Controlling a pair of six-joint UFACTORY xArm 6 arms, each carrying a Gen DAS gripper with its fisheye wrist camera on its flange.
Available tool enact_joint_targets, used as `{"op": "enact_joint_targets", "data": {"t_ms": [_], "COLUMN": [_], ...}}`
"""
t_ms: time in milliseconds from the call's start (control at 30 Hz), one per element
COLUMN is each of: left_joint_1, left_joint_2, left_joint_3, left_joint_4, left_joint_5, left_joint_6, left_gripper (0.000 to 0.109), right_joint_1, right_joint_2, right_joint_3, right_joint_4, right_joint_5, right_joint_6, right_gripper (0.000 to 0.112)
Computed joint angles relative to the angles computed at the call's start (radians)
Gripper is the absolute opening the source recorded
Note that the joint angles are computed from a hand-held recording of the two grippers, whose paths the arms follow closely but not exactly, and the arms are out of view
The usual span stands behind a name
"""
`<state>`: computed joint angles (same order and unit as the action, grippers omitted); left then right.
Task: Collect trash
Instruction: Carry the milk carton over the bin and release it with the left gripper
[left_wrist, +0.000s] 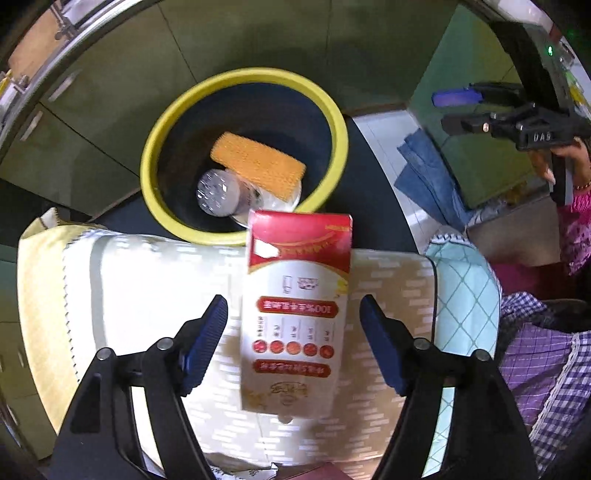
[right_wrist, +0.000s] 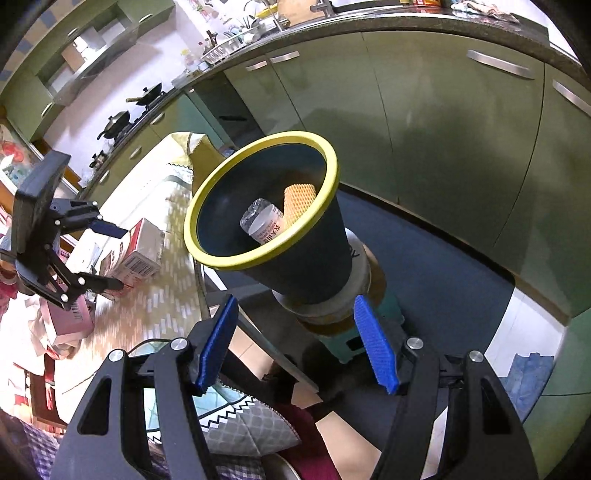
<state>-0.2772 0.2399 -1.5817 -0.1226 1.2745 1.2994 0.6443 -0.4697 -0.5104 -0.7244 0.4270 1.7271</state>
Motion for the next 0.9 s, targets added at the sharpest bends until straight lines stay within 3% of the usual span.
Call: {"op": "enact_joint_targets", "data": {"t_ms": [133,233,367,767,800,867,900], "left_joint_1": [-0.013,-0.013,-0.026,-0.138,-0.145,-0.155,-0.157], "left_joint_2": [0.013,-0.004,0.010,0.240,0.268,0.312,0.331], "left_joint_3": [0.015,0.038,-0.009,-0.346,-0.380,-0.435,-0.461], "left_joint_4": [0.040,0.034,0.010,-0.041,-0.045,-0.050,-0.056], "left_joint_5": [-0.008,-0.038,-0.012,0.023,0.029,0.031,0.038], "left_joint_6": [-0.028,-0.015,-0.045,-0.224,-0.241,-0.285,-0.309], "left_gripper": [0.051,0.051,0.050,0.051,0.051,0.062,0.073], "right_joint_1": [-0.002,-0.004,-0.006,-0.011,-0.011,-0.008,-0.006], "right_joint_2": [-0.005,-0.019,-0.039,-0.076,-0.079,-0.084,-0.085], "right_joint_3": [0.006,0.017,0.037,0.090,0.094,0.098,0.100], "right_joint_4": [-0.008,-0.029,-0.050,-0.030,-0.024,-0.017,-0.013], "right_joint_5": [-0.004,-0.007,-0.006,0.000,0.003,0.009,0.009], "right_joint_6": [0.011,0.035,0.066,0.103,0.104,0.113,0.115], "right_gripper": [0.065,0.065,0.065,0.065,0.065,0.065,0.065]}}
